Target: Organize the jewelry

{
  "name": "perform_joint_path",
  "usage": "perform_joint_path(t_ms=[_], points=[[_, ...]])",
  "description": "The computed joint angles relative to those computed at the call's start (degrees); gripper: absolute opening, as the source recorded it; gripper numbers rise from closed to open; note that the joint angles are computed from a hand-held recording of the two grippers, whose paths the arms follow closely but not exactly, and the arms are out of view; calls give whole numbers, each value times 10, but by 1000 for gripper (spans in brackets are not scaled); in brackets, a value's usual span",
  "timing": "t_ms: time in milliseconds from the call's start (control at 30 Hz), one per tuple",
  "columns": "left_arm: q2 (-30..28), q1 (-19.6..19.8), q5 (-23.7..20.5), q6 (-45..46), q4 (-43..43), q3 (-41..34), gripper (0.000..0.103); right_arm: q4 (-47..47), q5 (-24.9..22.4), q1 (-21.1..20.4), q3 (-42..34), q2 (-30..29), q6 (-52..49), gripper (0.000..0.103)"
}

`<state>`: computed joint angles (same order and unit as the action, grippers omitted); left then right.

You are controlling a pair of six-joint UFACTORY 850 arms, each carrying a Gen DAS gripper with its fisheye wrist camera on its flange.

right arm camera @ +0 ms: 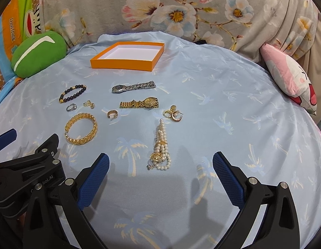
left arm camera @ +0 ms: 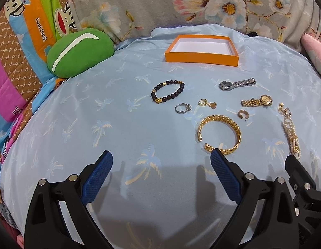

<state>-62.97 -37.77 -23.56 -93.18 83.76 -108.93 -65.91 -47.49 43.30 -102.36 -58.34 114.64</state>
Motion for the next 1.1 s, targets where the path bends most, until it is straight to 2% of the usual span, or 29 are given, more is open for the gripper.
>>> perform_joint_path(t_ms=[333, 433, 567, 633, 733, 800, 1000, 1100], points=[[4, 4, 9, -26, 7, 5, 96, -15, 49, -14, 34, 18, 32, 97], [-1, 4, -4, 3, -26, -4, 96, -27, 53, -18, 41, 21, 42, 93], [-1, 10, 7, 15, -52, -7, 96, -33, 64, -26, 53, 28, 43, 83], [-1, 11, 6, 56, -84, -9, 96, -37, 73, -30, 64, 34, 51, 78], [3, 12, 8, 47, -60, 0, 96, -54, 105, -37, 89, 49, 89, 70], [7, 19, 38, 8, -31, 7, 96, -66, 118, -39, 96, 53, 109, 66], [4, 25, 63, 47, -69, 0, 96, -24, 119, -42, 52, 27, 35, 58], [4, 25, 65, 11, -33, 3, 96, -6, 120, -49, 38, 19, 14, 50]])
